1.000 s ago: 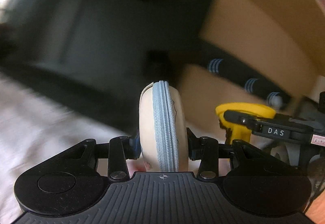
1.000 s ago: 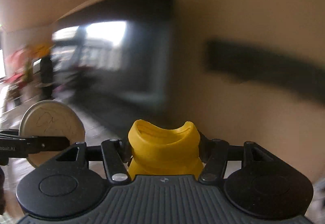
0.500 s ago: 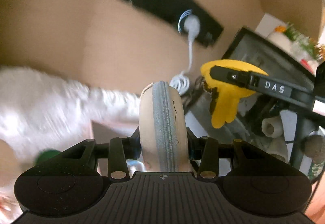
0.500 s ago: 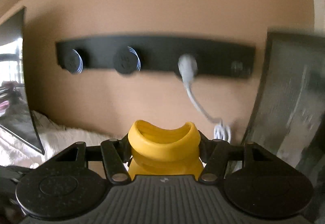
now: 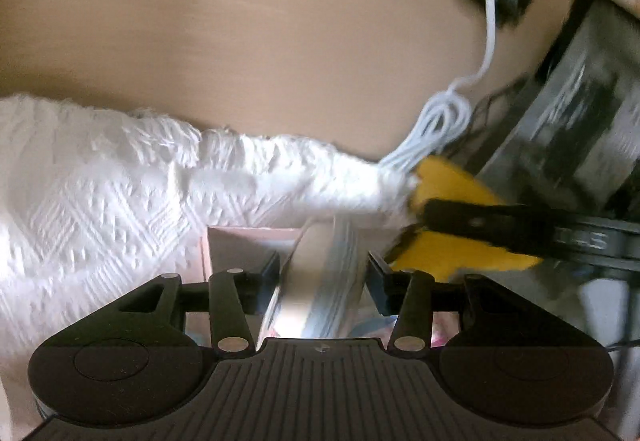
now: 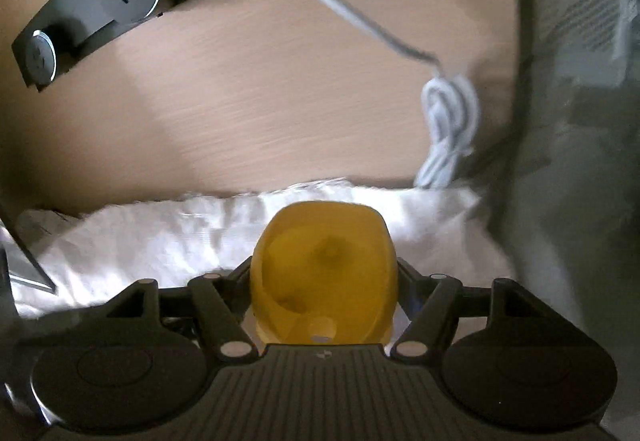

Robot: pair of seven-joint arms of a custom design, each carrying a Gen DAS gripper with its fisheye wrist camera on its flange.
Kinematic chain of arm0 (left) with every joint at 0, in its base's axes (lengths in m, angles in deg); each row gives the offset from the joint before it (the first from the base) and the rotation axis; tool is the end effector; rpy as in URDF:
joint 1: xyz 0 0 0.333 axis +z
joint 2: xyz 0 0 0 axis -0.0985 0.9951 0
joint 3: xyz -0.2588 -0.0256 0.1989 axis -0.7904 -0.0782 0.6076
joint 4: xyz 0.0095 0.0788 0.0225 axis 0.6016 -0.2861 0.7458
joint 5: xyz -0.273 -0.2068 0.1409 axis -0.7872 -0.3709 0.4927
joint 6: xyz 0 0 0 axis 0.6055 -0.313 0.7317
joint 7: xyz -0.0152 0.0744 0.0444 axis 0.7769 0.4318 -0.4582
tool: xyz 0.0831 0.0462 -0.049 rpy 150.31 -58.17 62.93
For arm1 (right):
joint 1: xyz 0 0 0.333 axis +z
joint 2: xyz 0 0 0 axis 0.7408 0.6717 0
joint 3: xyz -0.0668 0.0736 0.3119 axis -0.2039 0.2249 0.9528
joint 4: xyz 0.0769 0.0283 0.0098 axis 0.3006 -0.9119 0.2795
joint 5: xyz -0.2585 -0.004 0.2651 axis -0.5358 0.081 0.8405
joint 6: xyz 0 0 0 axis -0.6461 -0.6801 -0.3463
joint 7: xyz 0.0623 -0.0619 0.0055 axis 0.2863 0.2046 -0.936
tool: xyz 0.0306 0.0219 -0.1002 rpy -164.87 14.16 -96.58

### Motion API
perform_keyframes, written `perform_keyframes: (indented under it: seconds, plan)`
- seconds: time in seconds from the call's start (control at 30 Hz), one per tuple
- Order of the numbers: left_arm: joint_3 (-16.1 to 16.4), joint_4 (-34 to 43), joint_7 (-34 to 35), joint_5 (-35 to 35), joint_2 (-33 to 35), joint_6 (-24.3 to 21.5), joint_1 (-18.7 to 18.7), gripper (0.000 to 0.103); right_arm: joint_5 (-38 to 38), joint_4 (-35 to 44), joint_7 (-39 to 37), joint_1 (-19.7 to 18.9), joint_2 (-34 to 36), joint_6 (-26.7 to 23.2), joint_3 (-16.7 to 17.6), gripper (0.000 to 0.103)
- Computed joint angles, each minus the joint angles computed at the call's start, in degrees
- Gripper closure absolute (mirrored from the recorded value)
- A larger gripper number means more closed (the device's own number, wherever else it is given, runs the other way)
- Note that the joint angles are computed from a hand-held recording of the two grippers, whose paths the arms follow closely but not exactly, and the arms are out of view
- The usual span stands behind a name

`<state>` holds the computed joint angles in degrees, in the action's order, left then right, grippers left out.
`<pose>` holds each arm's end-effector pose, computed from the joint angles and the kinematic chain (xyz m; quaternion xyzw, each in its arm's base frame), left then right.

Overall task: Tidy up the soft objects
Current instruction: 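Carry the beige case and yellow toy into the pink box and open both grippers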

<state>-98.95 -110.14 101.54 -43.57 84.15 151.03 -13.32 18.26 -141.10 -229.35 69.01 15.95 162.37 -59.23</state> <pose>0.6203 -0.3466 0.4158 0.3696 -0.8186 0.4386 0.0302 0.4841 0.2677 0.5036 -0.4546 0.8019 -0.2817 0.2664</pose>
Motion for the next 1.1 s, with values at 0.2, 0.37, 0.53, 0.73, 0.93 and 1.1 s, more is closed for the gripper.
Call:
perform_keyframes:
  seconds: [0.2,0.37,0.53,0.73,0.93,1.1]
  plan:
    - [-2.76,-2.39,8.64,-5.23,-2.19,2.67,2.55,0.053,-3.4,-5.57,-0.6,0.3,-3.56,4.06,0.77,0.025]
    - [-4.51,-6.67,15.33,-15.06,-6.49,4.22,5.87,0.053,-5.94,-7.21,1.0,-0.86,-2.01,12.05,1.37,0.023]
    - [-5.42,-14.41,26.78,-31.52,-14.19,3.31,10.25,0.053,-12.69,-2.17,4.32,1.41,-0.21,-0.7,2.9,0.023]
    - [-0.99,-26.03,37.17,-43.36,-24.27,0.92,12.17,0.053,-15.87,6.55,3.11,7.96,4.57,-25.62,4.05,0.023]
    - [5.41,-34.91,36.98,-40.04,-29.15,-0.44,10.57,0.053,-13.42,3.68,4.54,10.84,1.84,-23.28,4.1,0.021]
    - [10.33,-38.17,33.38,-37.38,-29.38,-1.79,8.64,0.053,-4.99,2.48,2.91,12.63,2.33,-19.91,5.78,0.021]
